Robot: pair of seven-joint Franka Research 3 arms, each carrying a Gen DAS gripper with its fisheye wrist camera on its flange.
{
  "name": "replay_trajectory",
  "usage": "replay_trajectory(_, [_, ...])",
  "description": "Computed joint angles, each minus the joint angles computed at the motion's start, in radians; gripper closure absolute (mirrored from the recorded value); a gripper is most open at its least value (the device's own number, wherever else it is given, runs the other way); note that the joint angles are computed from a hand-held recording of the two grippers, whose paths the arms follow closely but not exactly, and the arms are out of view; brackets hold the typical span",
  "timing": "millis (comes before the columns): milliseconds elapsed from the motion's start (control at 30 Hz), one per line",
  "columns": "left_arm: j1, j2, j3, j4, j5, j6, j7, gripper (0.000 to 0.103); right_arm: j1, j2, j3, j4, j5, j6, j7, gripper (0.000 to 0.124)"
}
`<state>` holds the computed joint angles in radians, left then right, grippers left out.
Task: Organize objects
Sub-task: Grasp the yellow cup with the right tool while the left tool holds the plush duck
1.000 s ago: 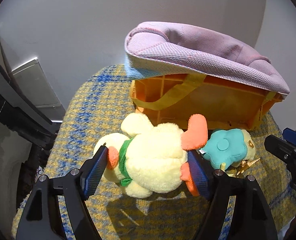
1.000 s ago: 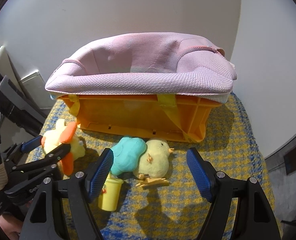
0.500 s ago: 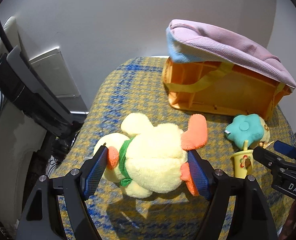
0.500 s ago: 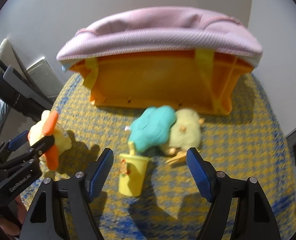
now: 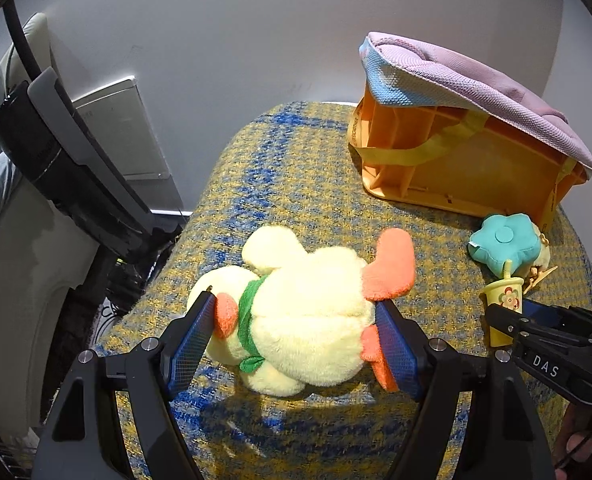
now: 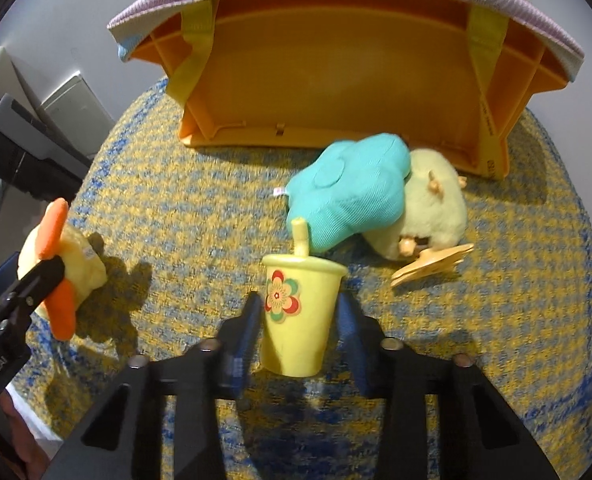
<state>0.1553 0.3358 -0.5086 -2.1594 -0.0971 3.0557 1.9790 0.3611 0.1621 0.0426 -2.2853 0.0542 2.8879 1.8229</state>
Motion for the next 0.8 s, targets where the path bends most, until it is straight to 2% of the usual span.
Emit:
replay_trajectory(200, [0.031, -0.012, -0.044, -0.009, -0.03, -0.001, 0.025, 0.025, 0.001, -0.041, -0.006, -0.031, -0.026, 0.019, 0.006, 0.087])
replay_trajectory(433, [0.065, -0.042, -0.115, -0.006, -0.128, -0.025, 0.094, 0.025, -0.033, -0.119, 0.006, -0.069, -0.032, 0.033, -0.011, 0.087])
replay_trajectory(667, [0.049, -0.085, -0.156, 0.026, -0.285, -0.048, 0.206, 0.025, -0.086, -0.196, 0.019, -0.069, -0.113, 0.047, 0.04, 0.087])
replay_trajectory(800, [0.012, -0.099, -0.149, 0.06, -0.358, -0.06, 0.265, 0.025, -0.121, -0.24, 0.03, -0.069, -0.145, 0.057, 0.057, 0.087])
